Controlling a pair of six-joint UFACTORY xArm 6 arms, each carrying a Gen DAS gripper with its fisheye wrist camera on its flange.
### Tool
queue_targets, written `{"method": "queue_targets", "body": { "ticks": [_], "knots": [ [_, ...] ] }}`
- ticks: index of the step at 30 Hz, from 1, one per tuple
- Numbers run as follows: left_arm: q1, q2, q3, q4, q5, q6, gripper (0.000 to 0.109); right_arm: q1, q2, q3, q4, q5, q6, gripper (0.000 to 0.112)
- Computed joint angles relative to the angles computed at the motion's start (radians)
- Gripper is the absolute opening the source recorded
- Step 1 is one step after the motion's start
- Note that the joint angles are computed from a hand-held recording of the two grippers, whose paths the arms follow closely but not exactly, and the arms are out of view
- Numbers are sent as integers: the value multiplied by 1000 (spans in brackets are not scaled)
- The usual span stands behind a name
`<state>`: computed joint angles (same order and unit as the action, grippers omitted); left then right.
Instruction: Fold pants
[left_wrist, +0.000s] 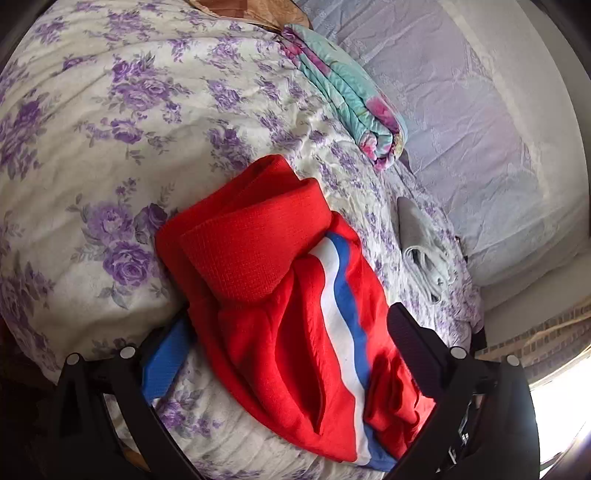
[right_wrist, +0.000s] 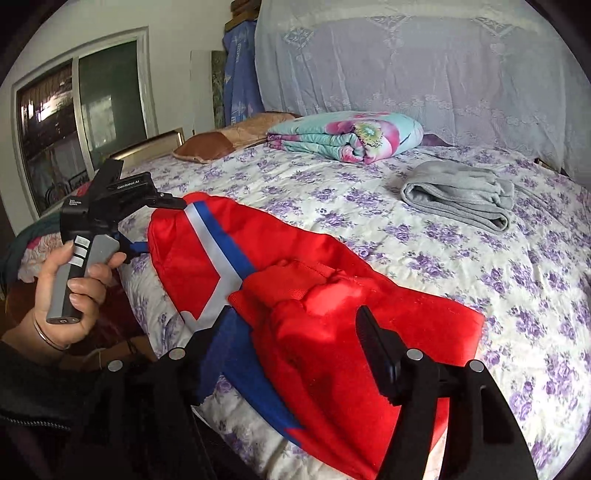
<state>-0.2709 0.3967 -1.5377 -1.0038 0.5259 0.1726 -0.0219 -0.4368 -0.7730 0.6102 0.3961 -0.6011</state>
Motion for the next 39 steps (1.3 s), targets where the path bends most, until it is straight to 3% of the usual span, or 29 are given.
{"method": "queue_targets", "body": {
  "ticks": [2,5,8,10,13,17,19,20,21,22,24,26,31,32,35,37,39],
  "knots": [
    [0,15,-15,-61,-14,12,97,-13,-13,13,41,1,-20,68],
    [-9,43,-46,-31,-50,-43,71,-34,-30,32,60,-4,-14,67],
    [-27,41,-60,-70,-43,42,18,-70,-66,61,96,-17,-17,67],
    [-76,-15,-10,46,-138,60,17,-110,-96,81,127,-17,-23,67],
    [-157,-101,21,80,-176,202,17,-182,-139,110,147,-30,-16,67],
    [-313,-149,-3,249,-150,308,18,-302,-187,130,178,-55,-8,67],
    [-388,-116,-34,392,-89,288,27,-362,-206,142,174,-53,8,68],
    [-418,-74,-72,458,-15,285,52,-391,-209,144,174,-38,15,68],
    [-441,-27,-111,528,39,262,86,-419,-214,147,192,-21,10,68],
    [-460,22,-148,592,88,241,96,-442,-220,152,215,-2,1,69],
    [-488,87,-195,720,164,178,94,-473,-235,163,235,32,-10,69],
    [-503,50,-137,751,122,192,94,-481,-251,177,232,41,-26,70],
    [-480,-103,-23,520,48,390,98,-490,-243,161,305,109,-100,71],
    [-466,-95,-47,443,88,425,98,-484,-239,157,313,117,-104,71],
    [-421,104,-289,356,353,357,98,-443,-216,152,262,98,-56,71],
    [-418,216,-370,367,394,330,98,-439,-193,135,253,123,-33,71],
    [-403,195,-355,280,420,394,98,-449,-191,123,277,163,-39,71]
  ]
}}
